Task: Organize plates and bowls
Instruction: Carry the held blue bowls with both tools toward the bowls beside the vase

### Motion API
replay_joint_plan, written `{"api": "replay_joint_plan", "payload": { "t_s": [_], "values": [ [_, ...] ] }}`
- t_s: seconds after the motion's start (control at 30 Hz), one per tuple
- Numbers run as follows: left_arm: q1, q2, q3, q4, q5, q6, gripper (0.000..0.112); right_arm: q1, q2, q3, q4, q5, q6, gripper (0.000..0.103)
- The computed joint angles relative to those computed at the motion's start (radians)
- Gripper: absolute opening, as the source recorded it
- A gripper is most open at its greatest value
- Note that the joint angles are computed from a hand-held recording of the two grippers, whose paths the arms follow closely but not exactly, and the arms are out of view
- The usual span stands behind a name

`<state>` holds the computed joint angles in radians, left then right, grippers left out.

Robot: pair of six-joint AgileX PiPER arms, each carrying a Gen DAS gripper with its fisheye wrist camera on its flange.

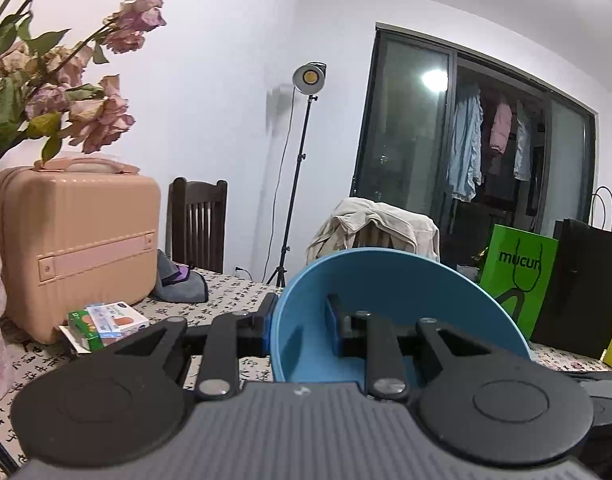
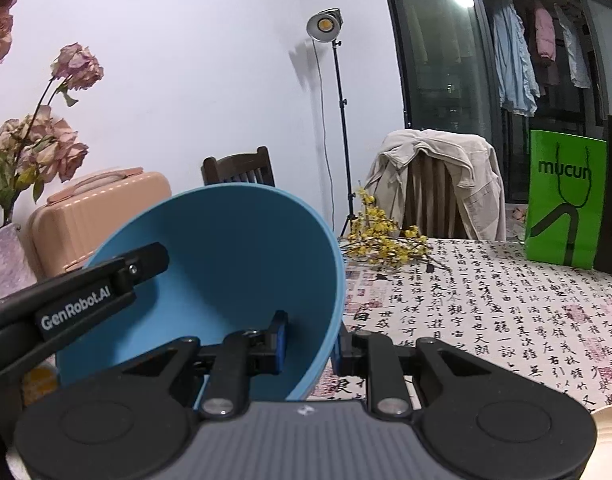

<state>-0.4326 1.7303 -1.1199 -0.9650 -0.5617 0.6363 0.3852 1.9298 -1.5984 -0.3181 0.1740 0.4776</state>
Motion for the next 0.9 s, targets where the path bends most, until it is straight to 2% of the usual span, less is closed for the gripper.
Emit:
{"api": "replay_joint_plan", "payload": {
  "t_s": [0.9],
  "values": [
    [0.082,-0.064,0.135,0.088,-0.041,-0.112,0.026,0.079,0.082,-0.113,0.187,0.051,-0.179,0.021]
  ]
}}
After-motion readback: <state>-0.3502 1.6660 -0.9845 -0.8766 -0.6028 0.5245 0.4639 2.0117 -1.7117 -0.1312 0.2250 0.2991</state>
